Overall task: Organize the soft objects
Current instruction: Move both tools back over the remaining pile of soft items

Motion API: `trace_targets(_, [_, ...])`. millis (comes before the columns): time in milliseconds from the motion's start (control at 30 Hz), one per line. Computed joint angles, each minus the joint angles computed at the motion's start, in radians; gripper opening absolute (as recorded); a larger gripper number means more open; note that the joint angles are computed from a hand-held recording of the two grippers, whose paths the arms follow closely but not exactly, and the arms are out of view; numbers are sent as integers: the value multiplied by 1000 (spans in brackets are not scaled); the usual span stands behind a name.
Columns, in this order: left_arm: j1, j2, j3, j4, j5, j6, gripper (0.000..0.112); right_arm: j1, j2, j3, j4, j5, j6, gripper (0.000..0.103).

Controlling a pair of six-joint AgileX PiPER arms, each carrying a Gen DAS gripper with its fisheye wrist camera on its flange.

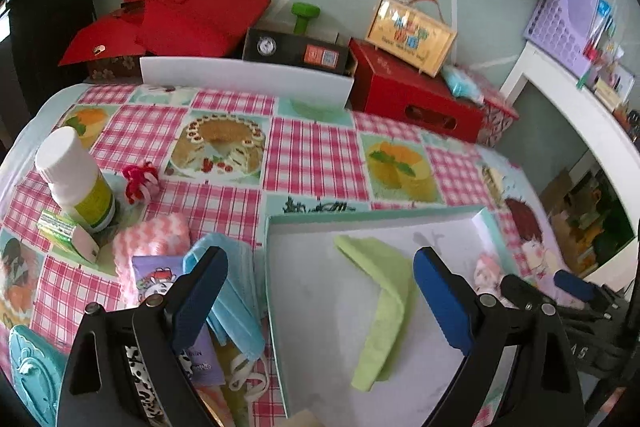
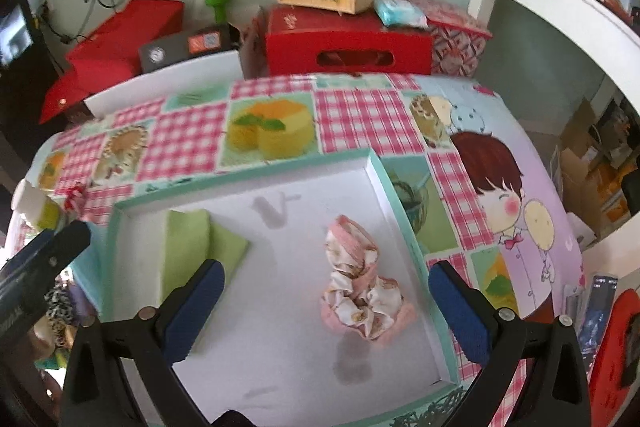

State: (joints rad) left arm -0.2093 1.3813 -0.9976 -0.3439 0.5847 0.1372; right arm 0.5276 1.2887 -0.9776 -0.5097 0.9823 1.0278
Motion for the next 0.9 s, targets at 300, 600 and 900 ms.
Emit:
trace_targets(300, [97, -18, -21, -27, 33, 39, 94, 103, 41, -70, 2, 0, 10, 103])
trace_targets(600, [317, -42, -35, 62, 17, -26, 94, 210, 139, -149, 15, -44, 12, 103])
trace_targets(900, [591, -26, -57, -27, 27, 65, 94, 244, 214, -191, 96, -123, -45, 103])
